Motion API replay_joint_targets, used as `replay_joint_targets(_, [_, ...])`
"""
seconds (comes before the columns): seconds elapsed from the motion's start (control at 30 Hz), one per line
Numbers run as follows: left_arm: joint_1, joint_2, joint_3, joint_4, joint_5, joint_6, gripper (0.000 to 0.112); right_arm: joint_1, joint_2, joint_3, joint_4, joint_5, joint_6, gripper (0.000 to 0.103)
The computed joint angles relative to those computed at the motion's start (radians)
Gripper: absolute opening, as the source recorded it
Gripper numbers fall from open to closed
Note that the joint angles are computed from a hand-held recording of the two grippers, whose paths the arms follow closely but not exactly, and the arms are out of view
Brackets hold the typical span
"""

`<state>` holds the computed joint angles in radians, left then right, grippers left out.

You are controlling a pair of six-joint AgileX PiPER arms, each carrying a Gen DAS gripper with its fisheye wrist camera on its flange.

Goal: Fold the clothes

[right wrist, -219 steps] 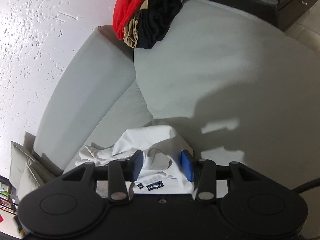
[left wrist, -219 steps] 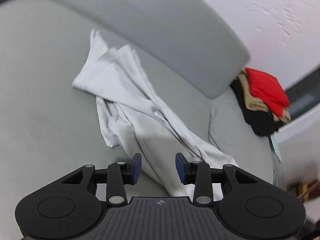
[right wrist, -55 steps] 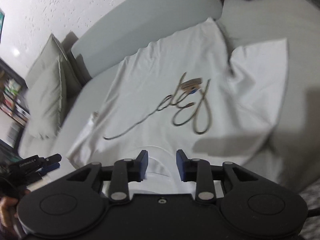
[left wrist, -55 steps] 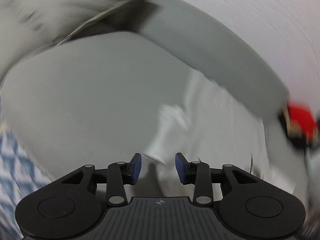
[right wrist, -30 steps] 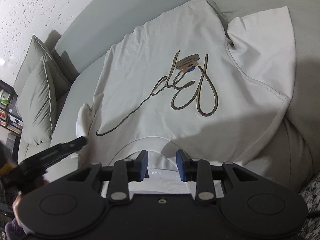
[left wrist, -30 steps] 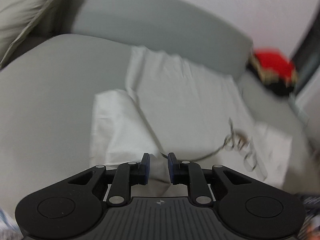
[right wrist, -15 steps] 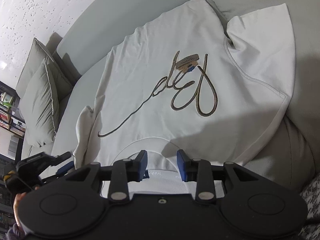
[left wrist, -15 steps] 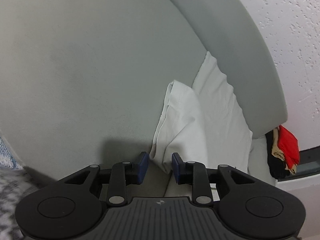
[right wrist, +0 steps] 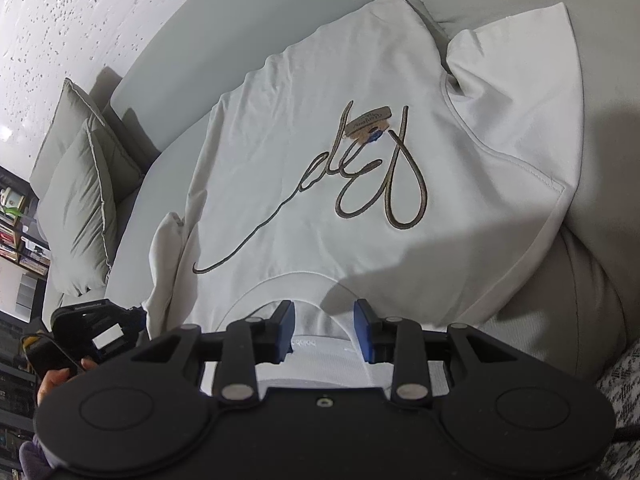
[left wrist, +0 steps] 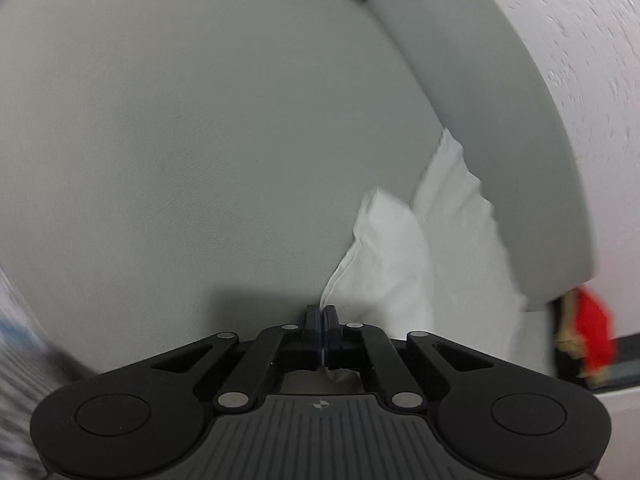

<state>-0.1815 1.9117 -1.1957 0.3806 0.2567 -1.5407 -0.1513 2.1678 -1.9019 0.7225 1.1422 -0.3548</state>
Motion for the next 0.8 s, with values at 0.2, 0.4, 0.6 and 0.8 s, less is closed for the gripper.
replay_joint_targets(0.2, [-0.04, 0.001, -0.209, 0.317, 0.468, 0.057, 0.001, -0.025, -0.018, -0.003, 0.029, -0.006, -0.003, 0.034])
replay_joint_targets(0.4, [-0.024, 0.136, -0.373, 0.298, 0.657, 0.315, 0.0, -0.038, -0.016, -0.016, 0.053, -0.008, 0.019, 0.042])
replay_joint_targets(0.6, [-0.064, -0.011, -0.194, 0.32, 0.536, 0.211, 0.003, -0.119, -0.026, -0.033, 0.106, -0.037, 0.047, 0.049])
replay_joint_targets(0.8, [-0.166, -0.044, -0.168, 0.296, 0.361, 0.224, 0.011, -0.207, 0.068, -0.205, 0.032, -0.112, 0.209, 0.047])
